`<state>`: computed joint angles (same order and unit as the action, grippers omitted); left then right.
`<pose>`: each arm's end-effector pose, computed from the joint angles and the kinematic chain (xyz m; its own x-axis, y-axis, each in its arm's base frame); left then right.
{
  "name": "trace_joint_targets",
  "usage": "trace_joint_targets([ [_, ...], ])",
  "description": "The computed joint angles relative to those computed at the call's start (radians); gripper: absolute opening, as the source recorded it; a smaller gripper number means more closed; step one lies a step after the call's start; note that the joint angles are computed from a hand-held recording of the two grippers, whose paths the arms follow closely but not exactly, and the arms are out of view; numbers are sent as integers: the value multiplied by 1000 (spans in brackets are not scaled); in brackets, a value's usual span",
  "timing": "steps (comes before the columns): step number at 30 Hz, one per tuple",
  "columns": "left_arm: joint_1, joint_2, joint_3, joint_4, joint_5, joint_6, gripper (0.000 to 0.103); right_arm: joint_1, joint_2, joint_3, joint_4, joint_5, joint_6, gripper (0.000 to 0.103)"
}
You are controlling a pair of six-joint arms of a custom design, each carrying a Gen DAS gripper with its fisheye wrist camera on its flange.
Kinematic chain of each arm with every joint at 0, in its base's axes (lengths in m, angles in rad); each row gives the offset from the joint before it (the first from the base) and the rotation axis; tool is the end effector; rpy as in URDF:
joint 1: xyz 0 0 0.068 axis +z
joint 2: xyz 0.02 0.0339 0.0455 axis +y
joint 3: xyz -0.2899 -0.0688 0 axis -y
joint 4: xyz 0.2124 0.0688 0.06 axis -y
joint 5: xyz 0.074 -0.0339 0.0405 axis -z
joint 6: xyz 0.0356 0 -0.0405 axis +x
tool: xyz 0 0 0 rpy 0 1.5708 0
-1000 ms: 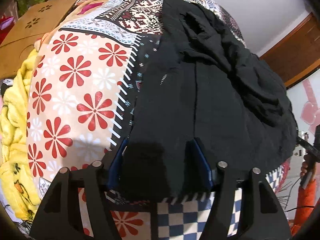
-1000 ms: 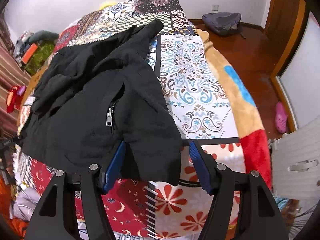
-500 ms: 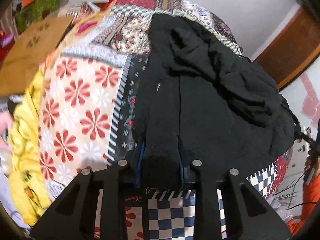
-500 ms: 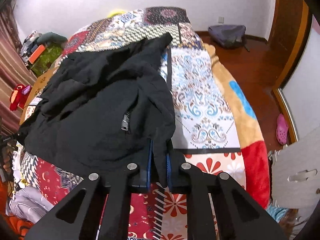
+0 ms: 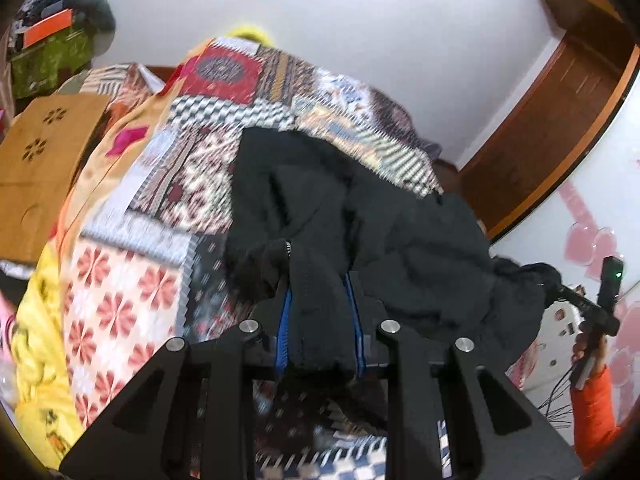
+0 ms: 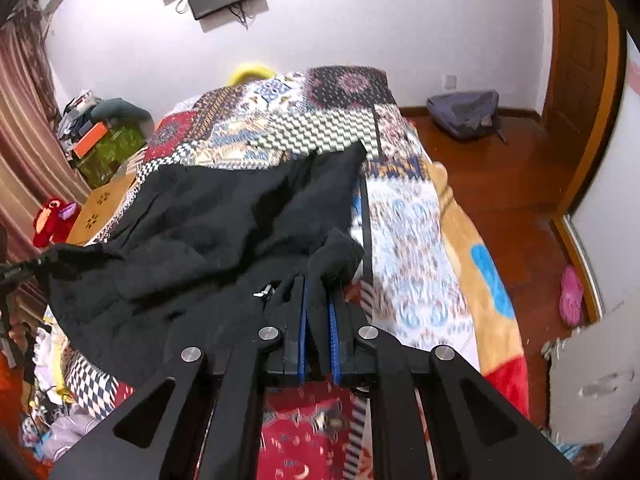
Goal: Fold large clothes
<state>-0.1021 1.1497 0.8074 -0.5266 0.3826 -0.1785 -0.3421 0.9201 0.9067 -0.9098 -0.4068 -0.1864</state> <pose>0.1885 -0.0327 0.2816 -0.8069 -0.0829 -0.5848 0.1942 0.8978 -0.3952 0.1196 -0.0276 0.3162 -0.7537 0.0877 -0.6513 -0.0575 0.9785 0.1983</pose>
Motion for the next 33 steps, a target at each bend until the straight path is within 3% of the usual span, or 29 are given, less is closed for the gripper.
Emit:
trace_joint_targets([
  [8, 24, 234, 196, 83, 78, -86, 24, 123, 171, 82, 163, 45, 94, 7],
  [15, 74, 499, 354, 169, 97, -164, 24, 201, 426, 174, 312, 126, 150, 7],
  [20, 78, 706, 481, 227, -48, -147, 24, 197, 665, 245, 400, 140, 197, 7],
  [25, 86, 937, 626, 196, -114, -124, 24, 209, 870, 324, 423, 181, 220, 7],
  [33, 77, 1053, 684, 194, -167, -78, 25, 213, 928, 356, 403, 208, 168, 7],
])
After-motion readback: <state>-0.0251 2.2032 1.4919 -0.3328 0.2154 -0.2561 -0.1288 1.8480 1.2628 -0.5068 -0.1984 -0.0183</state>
